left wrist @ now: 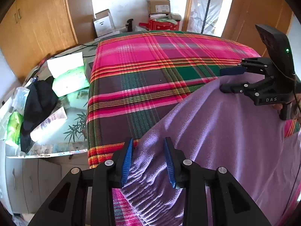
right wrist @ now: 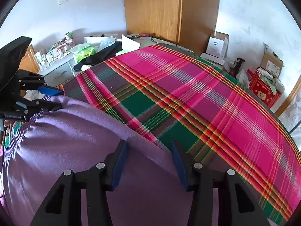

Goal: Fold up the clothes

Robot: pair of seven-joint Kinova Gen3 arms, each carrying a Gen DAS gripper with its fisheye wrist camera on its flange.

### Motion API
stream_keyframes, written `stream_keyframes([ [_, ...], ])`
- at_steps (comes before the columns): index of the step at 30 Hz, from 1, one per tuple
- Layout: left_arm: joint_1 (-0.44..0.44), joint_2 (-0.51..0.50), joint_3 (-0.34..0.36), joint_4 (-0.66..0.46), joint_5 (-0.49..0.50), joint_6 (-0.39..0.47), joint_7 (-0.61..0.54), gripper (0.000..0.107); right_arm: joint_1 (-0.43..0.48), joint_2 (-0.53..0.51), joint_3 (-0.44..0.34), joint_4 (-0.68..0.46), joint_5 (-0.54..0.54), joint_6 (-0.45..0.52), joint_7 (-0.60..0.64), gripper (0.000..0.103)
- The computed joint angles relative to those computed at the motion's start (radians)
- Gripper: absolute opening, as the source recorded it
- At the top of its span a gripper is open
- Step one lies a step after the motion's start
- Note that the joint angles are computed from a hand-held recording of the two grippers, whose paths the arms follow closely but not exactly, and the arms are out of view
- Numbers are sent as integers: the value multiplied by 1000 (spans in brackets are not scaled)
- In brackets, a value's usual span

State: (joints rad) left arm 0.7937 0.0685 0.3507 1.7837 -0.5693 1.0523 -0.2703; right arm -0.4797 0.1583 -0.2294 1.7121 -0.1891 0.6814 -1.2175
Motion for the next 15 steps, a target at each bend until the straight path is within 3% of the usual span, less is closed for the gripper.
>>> stream_keyframes([
  [10,22,20,-2,-27,-10,41,-12,34,-18,-24,-9,33,7,-28,10,18],
  [15,42,40,0,-50,-19,66,-25,15,-44,-45,-4,55,63,-47,-49,5],
])
